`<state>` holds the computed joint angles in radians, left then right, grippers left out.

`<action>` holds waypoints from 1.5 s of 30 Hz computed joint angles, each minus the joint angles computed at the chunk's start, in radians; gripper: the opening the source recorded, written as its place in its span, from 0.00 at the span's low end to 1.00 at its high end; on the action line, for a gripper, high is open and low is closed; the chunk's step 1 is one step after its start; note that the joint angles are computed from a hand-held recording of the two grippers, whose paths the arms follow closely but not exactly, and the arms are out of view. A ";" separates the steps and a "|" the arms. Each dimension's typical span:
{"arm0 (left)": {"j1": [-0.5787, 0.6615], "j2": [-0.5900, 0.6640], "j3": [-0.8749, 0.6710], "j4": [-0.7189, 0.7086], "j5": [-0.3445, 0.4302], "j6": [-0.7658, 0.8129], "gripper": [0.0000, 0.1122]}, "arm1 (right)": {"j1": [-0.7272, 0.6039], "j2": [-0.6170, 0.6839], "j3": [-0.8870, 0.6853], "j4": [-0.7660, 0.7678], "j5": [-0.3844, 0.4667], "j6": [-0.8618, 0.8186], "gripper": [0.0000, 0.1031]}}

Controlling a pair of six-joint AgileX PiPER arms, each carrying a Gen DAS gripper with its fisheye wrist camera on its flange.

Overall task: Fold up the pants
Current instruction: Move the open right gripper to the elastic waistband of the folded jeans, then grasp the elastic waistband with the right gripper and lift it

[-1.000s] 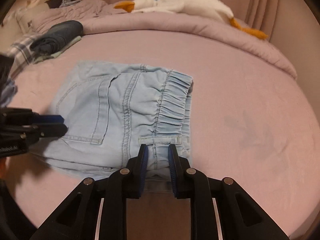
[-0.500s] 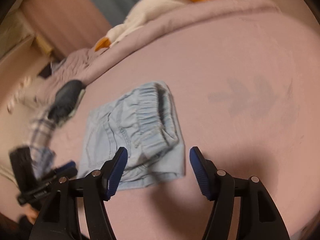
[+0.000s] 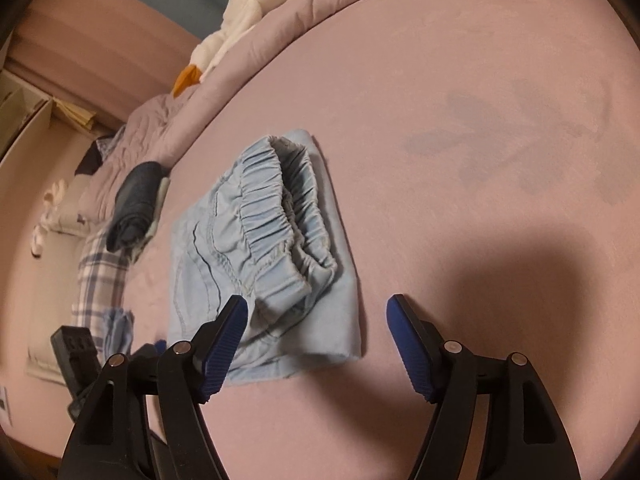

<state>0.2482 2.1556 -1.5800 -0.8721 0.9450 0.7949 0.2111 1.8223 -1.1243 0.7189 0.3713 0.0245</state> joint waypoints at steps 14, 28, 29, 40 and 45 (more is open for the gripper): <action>-0.021 0.064 -0.104 0.032 0.018 -0.007 0.68 | 0.001 0.106 -0.165 -0.152 0.088 0.056 0.73; -0.056 0.117 -0.194 0.052 0.031 -0.010 0.69 | 0.007 0.186 -0.299 -0.226 0.163 0.020 0.76; -0.059 0.121 -0.201 0.053 0.033 -0.012 0.69 | 0.001 0.186 -0.298 -0.207 0.166 -0.004 0.76; -0.091 0.171 -0.294 0.068 0.066 -0.033 0.69 | -0.014 0.219 -0.351 -0.157 0.206 -0.095 0.77; -0.102 0.186 -0.319 0.066 0.073 -0.041 0.71 | -0.013 0.239 -0.380 -0.150 0.219 -0.116 0.77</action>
